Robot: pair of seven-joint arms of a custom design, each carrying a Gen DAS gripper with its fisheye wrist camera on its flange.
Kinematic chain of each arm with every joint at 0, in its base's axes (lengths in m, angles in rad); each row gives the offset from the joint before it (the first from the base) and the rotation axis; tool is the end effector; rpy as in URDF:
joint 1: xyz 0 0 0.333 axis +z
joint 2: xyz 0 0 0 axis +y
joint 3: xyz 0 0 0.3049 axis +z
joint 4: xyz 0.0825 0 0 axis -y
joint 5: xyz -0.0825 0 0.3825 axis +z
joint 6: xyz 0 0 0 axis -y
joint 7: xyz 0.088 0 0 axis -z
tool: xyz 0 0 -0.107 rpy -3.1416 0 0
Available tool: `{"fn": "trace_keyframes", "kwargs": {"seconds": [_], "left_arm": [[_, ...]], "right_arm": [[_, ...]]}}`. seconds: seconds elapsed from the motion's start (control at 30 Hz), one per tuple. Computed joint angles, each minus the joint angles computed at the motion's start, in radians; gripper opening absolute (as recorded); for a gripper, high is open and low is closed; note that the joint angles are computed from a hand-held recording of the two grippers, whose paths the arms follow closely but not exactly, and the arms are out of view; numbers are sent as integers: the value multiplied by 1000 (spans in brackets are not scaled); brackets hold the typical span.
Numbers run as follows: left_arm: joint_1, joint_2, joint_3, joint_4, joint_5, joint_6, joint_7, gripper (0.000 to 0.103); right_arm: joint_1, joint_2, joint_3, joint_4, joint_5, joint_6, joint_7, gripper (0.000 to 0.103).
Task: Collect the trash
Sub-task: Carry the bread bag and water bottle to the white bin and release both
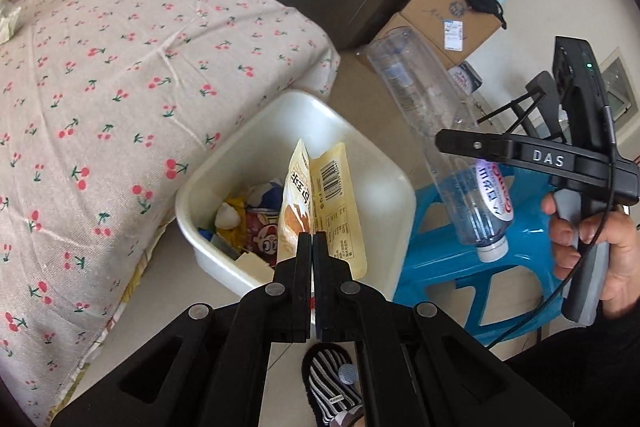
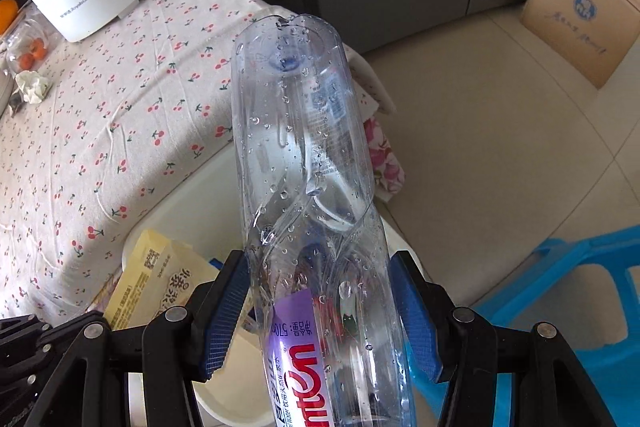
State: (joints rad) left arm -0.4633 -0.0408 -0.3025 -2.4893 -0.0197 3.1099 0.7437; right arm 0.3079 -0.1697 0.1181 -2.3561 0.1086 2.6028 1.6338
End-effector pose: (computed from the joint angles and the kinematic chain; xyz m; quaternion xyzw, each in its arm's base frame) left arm 0.3708 -0.3546 0.3681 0.6942 -0.6428 0.3239 0.0013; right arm 0.4681 0.2112 0.4310 -0.7826 0.5868 -0.0831 0.1907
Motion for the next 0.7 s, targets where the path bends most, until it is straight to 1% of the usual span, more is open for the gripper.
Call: {"fn": "trace_keyframes", "kwargs": {"seconds": [0.03,0.1,0.13,0.17,0.23,0.33,0.47,0.57,0.7], "left_arm": [[20,-12,-9,3,62,-43,-54,2],[38,-50,-15,-2,130,-101,-100,15],[55,-76,-25,-10,183,-127,-142,35],[70,-108,-32,-19,225,-158,-179,57],[97,-186,-46,-51,293,-211,-254,72],[81,-296,-15,-100,276,-303,-262,78],[77,-439,14,-189,258,-368,-275,85],[71,-524,41,-239,231,-406,-269,88],[81,-629,45,-292,225,-462,-270,89]], "right_arm": [[-1,5,3,4,-11,-4,7,63],[-1,16,7,10,-27,-17,13,63],[1,22,9,15,-33,-25,17,63],[3,28,9,18,-36,-31,19,63],[9,43,11,26,-41,-46,23,63],[18,58,15,37,-61,-74,35,63],[35,93,21,66,-92,-133,46,63],[50,130,25,96,-130,-174,70,63],[73,182,22,136,-174,-209,111,64]]}}
